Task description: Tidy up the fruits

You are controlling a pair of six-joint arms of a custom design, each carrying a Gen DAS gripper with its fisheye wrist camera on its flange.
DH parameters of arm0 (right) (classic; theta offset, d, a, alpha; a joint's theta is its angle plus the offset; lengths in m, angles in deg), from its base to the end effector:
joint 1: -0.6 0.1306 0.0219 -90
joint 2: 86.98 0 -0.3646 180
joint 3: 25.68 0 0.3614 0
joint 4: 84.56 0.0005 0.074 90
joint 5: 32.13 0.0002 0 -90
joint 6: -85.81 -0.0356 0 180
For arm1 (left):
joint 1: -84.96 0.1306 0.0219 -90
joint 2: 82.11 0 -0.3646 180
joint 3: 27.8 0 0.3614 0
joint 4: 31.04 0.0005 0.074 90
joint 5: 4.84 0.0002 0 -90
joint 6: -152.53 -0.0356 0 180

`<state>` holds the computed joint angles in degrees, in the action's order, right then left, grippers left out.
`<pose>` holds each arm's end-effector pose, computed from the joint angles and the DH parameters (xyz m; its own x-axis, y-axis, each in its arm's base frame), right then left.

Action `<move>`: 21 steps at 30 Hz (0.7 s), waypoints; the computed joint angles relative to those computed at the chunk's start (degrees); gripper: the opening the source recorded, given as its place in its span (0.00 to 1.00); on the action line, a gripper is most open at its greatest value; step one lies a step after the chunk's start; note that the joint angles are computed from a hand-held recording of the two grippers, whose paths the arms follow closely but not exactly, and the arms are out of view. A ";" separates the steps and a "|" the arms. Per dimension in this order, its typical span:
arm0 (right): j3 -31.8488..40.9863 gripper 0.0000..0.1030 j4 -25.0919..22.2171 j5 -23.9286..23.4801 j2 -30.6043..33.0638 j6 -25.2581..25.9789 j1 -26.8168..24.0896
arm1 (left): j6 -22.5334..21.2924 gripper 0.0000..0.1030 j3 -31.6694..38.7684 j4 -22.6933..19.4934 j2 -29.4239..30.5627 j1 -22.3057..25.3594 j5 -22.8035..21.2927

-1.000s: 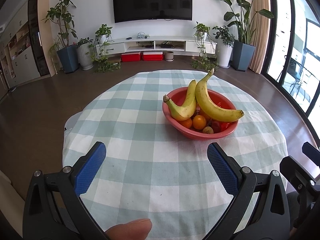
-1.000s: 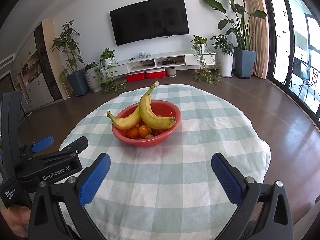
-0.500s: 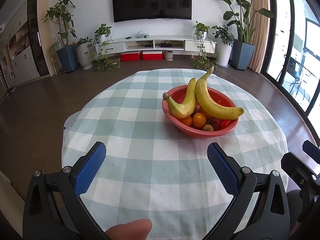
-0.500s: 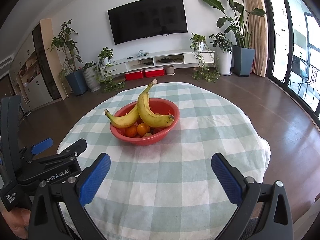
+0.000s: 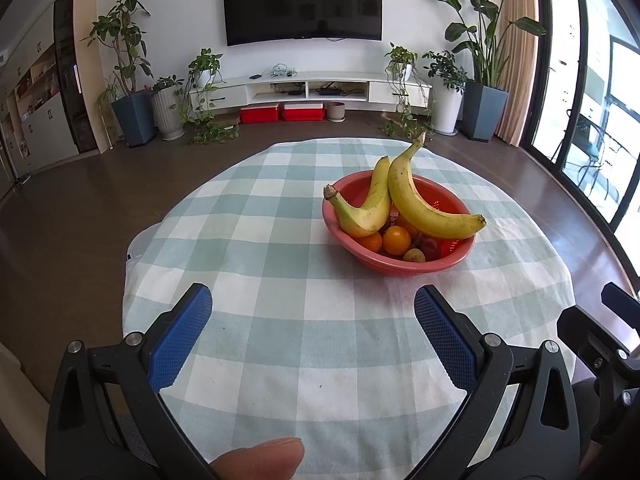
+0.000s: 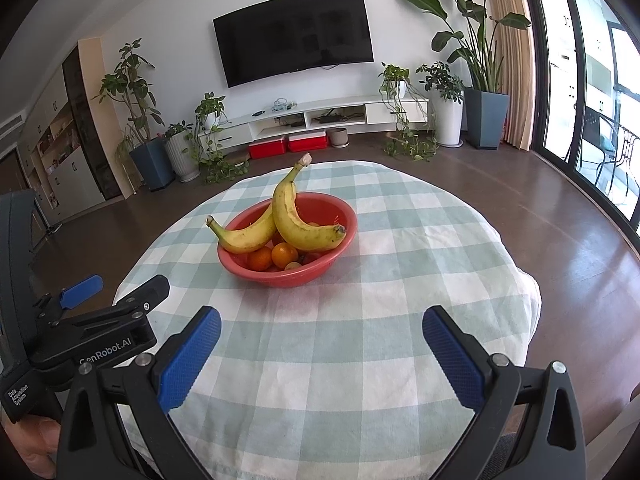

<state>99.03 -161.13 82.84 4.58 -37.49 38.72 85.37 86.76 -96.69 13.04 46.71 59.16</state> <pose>0.3333 0.2418 0.6195 -0.6268 0.1408 -0.7664 0.0308 0.9872 0.1563 0.3774 -0.2783 0.5371 -0.6463 0.0652 -0.7603 0.0732 0.9970 0.0233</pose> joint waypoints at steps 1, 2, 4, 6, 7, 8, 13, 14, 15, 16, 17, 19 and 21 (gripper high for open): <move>0.14 1.00 -0.08 -0.03 0.08 0.00 -0.03 | 0.09 1.00 0.10 -0.10 0.02 -0.06 0.10; -0.07 1.00 0.03 -0.08 -0.01 -0.05 -0.07 | 0.08 1.00 -0.01 0.00 0.00 -0.02 0.10; -0.16 1.00 -0.08 -0.12 -0.06 -0.15 -0.07 | 0.01 1.00 0.07 -0.21 0.09 -0.03 0.03; -0.99 1.00 0.27 -0.19 -0.42 -0.33 -0.05 | -0.02 1.00 -0.27 0.09 -0.01 0.00 0.06; -0.83 1.00 0.25 -0.12 -0.33 -0.23 -0.09 | -0.05 1.00 -0.15 0.00 0.06 -0.03 0.03; -0.82 1.00 0.28 -0.10 -0.33 -0.22 -0.09 | -0.12 1.00 -0.21 0.07 0.07 0.02 0.12; -0.95 1.00 0.24 -0.17 -0.40 -0.25 -0.10 | -0.03 1.00 -0.19 -0.01 0.04 -0.03 0.13; -0.91 1.00 0.20 -0.22 -0.40 -0.24 -0.11 | 0.00 1.00 -0.37 0.12 0.01 -0.11 0.09; -0.72 1.00 0.17 -0.22 -0.32 -0.19 -0.14 | -0.03 1.00 -0.60 0.33 -0.04 -0.07 0.12; -0.78 1.00 0.18 -0.21 -0.35 -0.21 -0.13 | -0.07 1.00 -0.40 0.14 0.01 -0.09 0.17; -0.85 1.00 0.16 -0.21 -0.38 -0.25 -0.12 | -0.08 1.00 -0.54 0.21 0.01 -0.11 0.10; -0.86 1.00 0.16 -0.34 -0.40 -0.27 -0.13 | 0.02 1.00 -0.84 0.41 0.03 -0.27 -0.04; -0.55 1.00 0.02 -0.27 -0.25 -0.20 -0.16 | 0.11 1.00 -1.01 0.52 0.03 -0.24 -0.02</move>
